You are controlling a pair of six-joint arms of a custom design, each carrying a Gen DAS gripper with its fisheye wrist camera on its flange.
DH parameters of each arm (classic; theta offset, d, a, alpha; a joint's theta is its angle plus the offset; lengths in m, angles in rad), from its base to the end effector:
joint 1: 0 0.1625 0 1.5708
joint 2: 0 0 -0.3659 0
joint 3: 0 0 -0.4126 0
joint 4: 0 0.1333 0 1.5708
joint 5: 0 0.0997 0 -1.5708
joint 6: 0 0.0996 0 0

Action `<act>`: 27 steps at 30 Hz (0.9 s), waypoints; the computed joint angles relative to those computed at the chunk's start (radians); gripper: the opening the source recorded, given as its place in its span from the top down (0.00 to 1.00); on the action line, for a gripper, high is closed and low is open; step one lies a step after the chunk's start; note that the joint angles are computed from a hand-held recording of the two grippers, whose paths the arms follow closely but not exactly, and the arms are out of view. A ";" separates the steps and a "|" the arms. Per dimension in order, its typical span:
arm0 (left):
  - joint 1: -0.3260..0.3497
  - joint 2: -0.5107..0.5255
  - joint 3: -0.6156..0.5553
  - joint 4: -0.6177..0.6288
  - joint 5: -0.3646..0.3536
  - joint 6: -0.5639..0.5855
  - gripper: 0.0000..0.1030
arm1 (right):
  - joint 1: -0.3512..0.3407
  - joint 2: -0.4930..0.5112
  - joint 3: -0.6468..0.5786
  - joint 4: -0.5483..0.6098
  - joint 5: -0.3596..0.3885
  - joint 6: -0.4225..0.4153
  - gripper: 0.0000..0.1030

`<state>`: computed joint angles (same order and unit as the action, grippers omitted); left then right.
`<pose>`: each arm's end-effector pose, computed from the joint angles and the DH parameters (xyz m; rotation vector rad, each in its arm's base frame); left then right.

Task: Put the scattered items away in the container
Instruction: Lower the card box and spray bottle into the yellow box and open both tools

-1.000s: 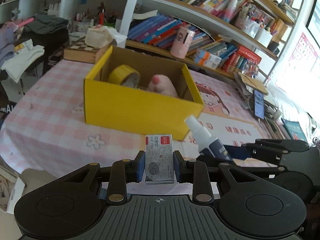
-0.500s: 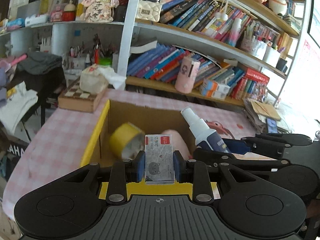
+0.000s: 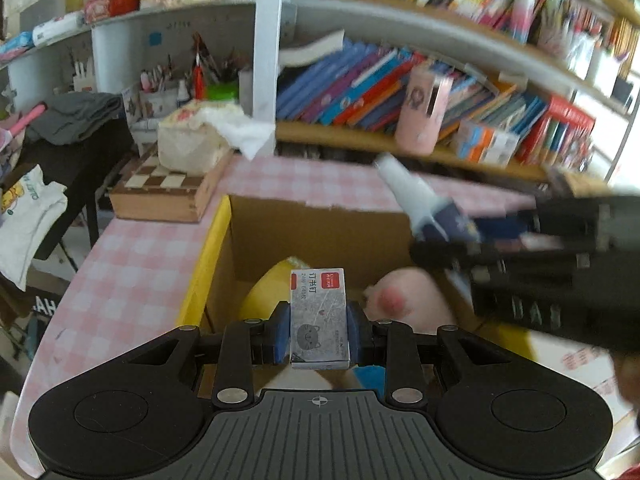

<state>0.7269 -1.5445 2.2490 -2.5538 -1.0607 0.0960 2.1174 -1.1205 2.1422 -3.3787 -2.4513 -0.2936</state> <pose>-0.2107 -0.4308 0.2049 1.1358 2.4544 -0.6100 0.3029 -0.3892 0.1657 0.4975 -2.1521 1.0207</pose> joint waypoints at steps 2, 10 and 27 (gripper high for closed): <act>0.004 0.030 -0.011 0.012 0.014 0.001 0.73 | -0.030 0.006 -0.024 0.037 0.029 -0.027 0.70; 0.001 0.115 -0.053 0.075 0.052 0.004 0.73 | -0.106 0.055 -0.109 0.159 0.091 -0.126 0.70; -0.034 0.156 -0.057 0.091 0.088 0.019 0.50 | -0.137 0.069 -0.121 0.131 0.103 -0.166 0.67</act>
